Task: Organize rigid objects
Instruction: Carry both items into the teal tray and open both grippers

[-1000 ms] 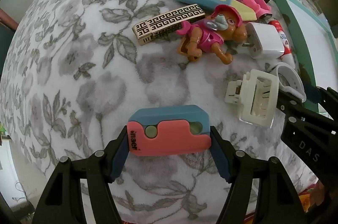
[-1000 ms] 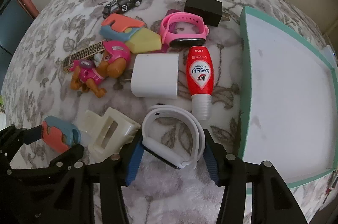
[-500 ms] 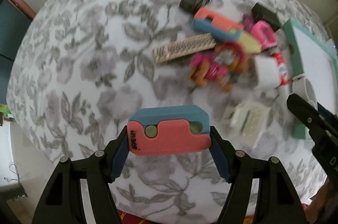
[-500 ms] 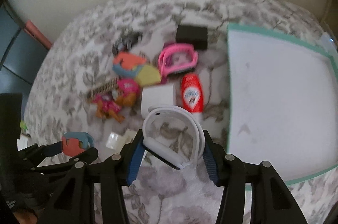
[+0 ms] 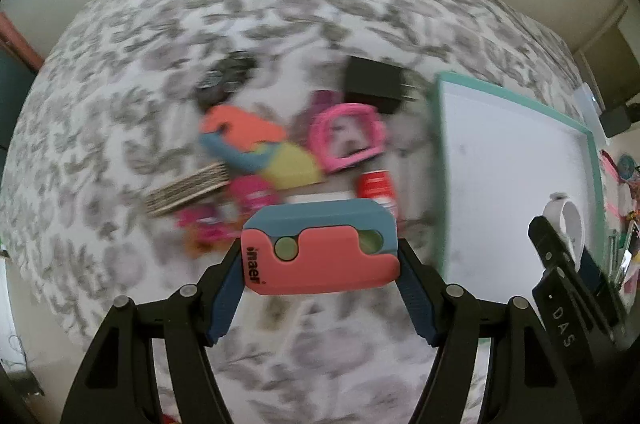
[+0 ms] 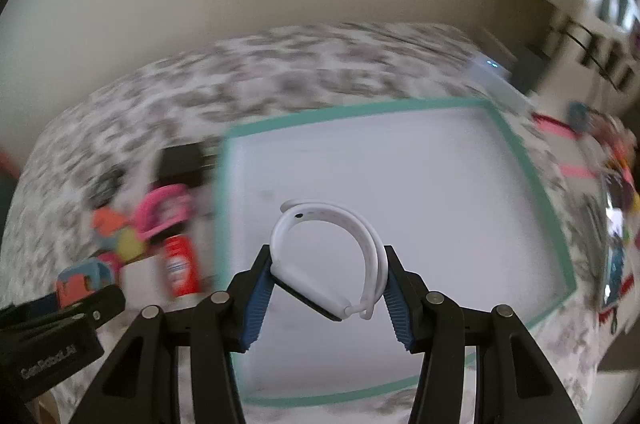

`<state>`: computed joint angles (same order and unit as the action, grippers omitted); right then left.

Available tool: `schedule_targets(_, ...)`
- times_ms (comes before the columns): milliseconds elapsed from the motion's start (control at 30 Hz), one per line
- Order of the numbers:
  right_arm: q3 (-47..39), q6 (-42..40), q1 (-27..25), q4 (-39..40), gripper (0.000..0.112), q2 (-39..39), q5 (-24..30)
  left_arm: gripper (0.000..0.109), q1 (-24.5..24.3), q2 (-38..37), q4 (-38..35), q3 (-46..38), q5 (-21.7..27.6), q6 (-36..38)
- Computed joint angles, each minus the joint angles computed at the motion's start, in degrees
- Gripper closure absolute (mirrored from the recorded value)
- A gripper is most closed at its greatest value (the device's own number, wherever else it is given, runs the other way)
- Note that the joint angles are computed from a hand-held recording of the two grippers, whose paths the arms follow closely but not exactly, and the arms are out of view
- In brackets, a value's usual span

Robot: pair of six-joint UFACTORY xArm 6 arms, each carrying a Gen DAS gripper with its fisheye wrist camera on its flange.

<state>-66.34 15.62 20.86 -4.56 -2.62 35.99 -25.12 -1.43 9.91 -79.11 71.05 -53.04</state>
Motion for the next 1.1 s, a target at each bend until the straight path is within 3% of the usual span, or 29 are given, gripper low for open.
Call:
schedule_targets(200, -0.8, 6.0, -4.7, -1.3, 0.058, 1.8, 0.2, 0.036, -2.3, 10.4, 0.0, -11.0, -0.9, 0.1)
schedule_targets(500, 0.4, 14.1, -7.8, -7.5, 0.058, 1.9, -0.8, 0.036, -3.5, 19.2, -0.2, -19.7, -5.5, 3.7)
schedule_targets(667, -0.3, 14.0, -8.0, -7.4, 0.058, 3.1, -0.4, 0.036, -4.6, 20.4, 2.7, -20.2, -8.0, 3.4)
schedule_targets(800, -0.9, 13.0, -8.0, -6.6, 0.058, 3.9, 0.2, 0.036, -4.2, 19.3, 2.2, -18.0, -11.7, 2.7)
schedule_targets(1100, -0.9, 11.8, -7.7, -6.2, 0.057, 4.1, 0.6, 0.036, -4.4, 17.1, 1.7, -14.5, -14.9, 2.2)
